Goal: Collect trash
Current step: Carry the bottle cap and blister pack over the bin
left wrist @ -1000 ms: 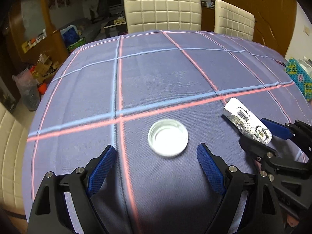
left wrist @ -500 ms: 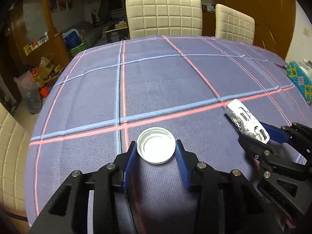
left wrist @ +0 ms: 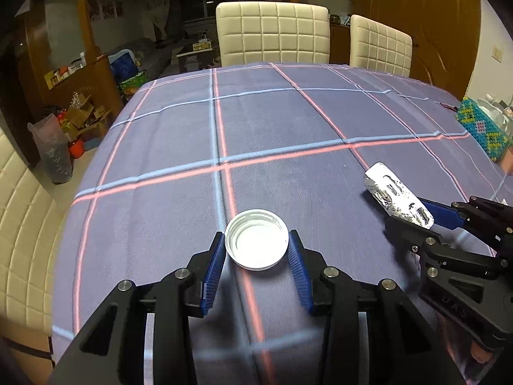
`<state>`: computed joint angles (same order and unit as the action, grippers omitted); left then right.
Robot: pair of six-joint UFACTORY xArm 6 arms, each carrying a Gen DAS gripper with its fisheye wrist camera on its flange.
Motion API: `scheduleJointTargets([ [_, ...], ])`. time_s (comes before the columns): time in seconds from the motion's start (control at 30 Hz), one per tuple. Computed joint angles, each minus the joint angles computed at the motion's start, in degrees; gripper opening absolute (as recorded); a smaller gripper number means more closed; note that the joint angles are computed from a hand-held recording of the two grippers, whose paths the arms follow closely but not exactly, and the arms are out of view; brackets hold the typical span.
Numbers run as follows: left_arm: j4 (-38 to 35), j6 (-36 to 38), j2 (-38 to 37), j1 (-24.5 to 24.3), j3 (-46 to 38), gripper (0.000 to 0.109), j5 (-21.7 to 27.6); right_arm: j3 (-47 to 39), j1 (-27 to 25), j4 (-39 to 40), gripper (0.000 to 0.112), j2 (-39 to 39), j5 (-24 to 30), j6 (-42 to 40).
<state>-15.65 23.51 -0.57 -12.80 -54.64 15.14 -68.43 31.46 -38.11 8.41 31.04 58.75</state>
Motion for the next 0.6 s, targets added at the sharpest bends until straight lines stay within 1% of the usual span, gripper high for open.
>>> scheduleJointTargets([
  [0.1, 1.42, -1.15, -2.90, 0.50, 2.96, 0.039, -0.72, 0.61, 1.45, -0.98, 0.036, -1.00, 0.74, 0.76],
  [0.27, -0.26, -0.63, -7.42, 1.60, 6.36, 0.039, -1.25, 0.89, 3.88, -3.30, 0.036, -2.74, 2.24, 2.50],
  [0.6, -0.14, -1.08, -17.39, 4.17, 14.15, 0.039, -3.15, -0.45, 9.21, -6.90, 0.036, -4.23, 4.83, 5.05],
])
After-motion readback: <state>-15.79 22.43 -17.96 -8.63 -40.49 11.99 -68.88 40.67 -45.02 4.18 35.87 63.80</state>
